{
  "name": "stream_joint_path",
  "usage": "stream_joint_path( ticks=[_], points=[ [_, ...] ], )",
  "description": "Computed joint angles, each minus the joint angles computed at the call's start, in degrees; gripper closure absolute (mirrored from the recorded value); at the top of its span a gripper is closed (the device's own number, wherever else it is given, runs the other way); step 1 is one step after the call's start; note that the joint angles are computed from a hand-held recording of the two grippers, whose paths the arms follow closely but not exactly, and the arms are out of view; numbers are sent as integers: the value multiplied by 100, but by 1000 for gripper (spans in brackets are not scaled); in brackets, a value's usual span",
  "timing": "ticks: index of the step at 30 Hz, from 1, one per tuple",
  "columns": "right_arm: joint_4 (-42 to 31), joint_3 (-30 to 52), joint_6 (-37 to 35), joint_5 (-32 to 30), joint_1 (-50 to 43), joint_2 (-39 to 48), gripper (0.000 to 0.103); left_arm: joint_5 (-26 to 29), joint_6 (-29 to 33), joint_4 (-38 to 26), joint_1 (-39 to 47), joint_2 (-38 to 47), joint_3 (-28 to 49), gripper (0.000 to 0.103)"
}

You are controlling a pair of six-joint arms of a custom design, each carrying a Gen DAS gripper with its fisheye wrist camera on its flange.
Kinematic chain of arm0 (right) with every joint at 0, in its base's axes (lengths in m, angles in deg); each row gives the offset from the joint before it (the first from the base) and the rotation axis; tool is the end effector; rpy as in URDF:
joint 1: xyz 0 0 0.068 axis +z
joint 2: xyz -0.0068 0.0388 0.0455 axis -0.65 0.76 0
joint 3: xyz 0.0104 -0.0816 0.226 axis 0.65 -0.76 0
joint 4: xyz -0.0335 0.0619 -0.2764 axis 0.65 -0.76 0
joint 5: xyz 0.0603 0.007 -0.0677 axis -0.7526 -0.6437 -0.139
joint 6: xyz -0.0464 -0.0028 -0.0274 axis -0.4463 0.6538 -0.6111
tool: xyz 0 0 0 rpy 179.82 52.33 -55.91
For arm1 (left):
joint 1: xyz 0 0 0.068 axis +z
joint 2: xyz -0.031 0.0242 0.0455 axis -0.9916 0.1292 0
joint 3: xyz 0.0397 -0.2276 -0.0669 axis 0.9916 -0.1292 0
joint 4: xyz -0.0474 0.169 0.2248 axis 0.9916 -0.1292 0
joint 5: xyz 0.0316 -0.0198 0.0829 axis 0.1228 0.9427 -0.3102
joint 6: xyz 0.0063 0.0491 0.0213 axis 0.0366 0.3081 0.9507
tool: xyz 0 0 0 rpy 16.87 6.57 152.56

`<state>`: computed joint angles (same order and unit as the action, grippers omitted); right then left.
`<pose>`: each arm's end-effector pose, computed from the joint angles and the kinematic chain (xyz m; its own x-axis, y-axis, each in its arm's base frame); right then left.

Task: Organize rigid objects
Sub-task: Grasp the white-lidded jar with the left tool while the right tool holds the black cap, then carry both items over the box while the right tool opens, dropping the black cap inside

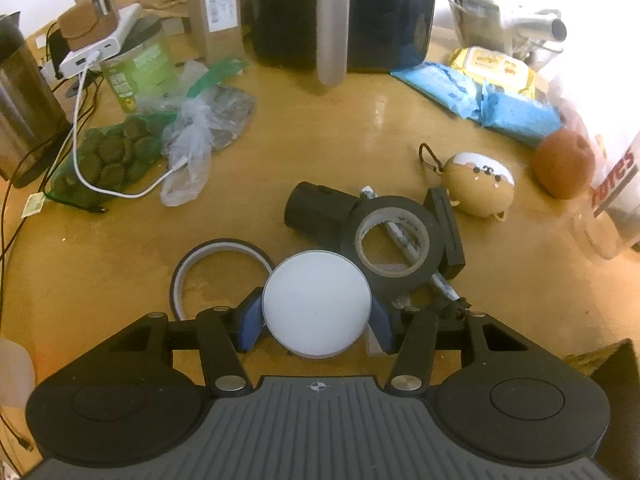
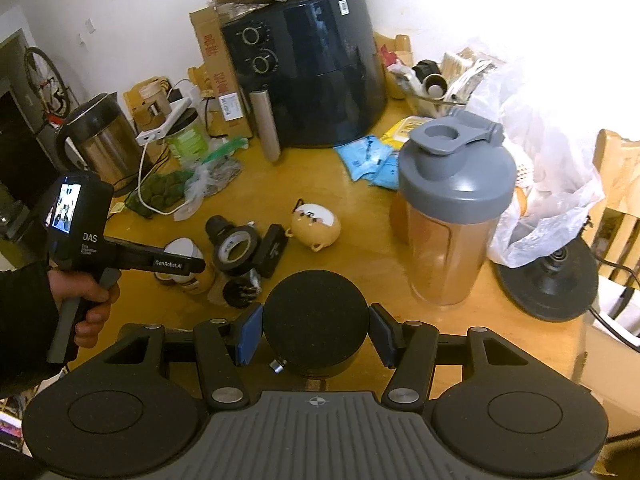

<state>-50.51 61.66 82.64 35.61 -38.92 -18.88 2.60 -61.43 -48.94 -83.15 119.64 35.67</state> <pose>0.2455 0.0170 0.1966 -0.7966 0.0259 -0.6040 -0.1598 0.9545 0.2517 0.3646 -0.0051 0.1056 -0.8629 0.1399 -0.4857 0.1448 0.9891 0.0275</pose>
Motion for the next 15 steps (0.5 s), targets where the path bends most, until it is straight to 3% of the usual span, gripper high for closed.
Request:
stream_joint_path(
  ticks=[15],
  points=[
    [100,59,32,-232,307,187,44,324,-160,-393,172,-1377,-621,50]
  ],
)
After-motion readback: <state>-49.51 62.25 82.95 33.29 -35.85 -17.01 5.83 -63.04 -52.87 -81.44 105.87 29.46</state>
